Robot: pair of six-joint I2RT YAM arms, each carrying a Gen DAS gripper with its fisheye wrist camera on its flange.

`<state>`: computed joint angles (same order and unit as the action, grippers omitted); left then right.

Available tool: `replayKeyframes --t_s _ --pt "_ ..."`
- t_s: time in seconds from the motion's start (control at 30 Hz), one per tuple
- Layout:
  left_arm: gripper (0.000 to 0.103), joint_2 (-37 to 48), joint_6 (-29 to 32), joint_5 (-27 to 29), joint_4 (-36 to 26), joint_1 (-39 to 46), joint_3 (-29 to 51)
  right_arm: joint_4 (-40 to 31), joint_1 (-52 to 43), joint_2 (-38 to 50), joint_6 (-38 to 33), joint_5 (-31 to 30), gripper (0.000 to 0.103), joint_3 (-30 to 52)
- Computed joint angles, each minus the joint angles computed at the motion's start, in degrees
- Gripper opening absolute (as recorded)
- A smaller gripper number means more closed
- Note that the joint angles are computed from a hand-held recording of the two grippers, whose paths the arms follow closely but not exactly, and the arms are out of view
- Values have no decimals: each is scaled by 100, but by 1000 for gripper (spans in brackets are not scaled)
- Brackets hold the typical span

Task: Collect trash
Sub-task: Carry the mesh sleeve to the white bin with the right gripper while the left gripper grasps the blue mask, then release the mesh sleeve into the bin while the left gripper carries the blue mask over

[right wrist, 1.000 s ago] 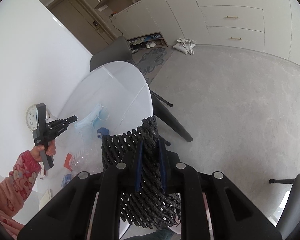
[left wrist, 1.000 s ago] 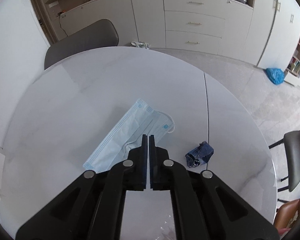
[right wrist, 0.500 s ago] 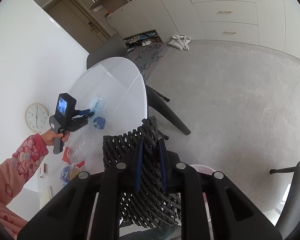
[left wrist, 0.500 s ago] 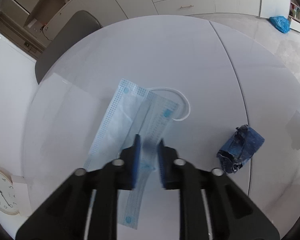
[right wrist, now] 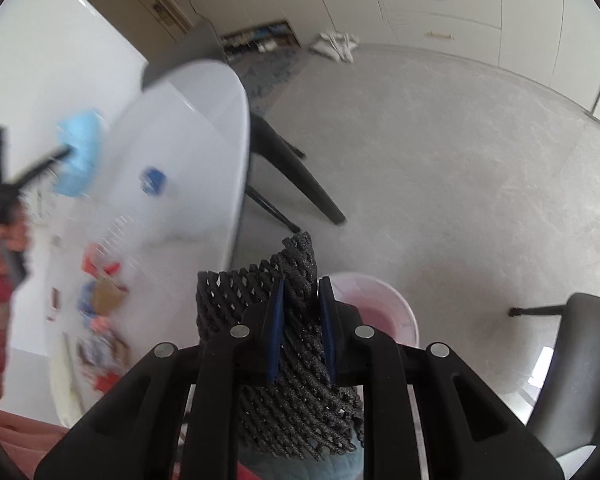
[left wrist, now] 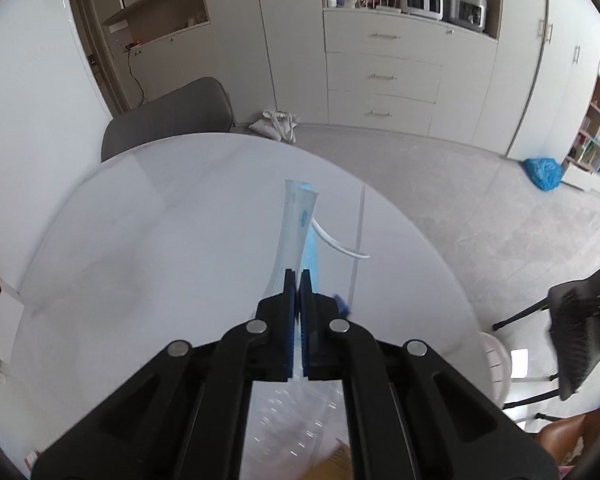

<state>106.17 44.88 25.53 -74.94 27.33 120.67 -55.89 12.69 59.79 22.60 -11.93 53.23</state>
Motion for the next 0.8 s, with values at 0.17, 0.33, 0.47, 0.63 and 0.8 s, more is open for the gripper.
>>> replayKeyframes --t_s 0.17,0.33,0.47,0.63,0.8 --pt "2 -1906 -244 293 -836 -131 -1551 1673 466 953 228 293 19 -1581" --pt "2 -3326 -1198 -156 -837 -1345 -3365 3479 630 2609 434 296 41 -2276" --pt "2 -3951 -2285 -862 -232 -2882 -4621 3419 378 2493 119 277 73 -2419" --pt "2 -3995 -3401 -1296 445 -4214 -5568 1645 -671 498 -585 417 84 -2396" --pt "2 -3705 -4082 -1519 1026 -5004 -6171 -152 -2270 -860 -1857 311 96 -1654"
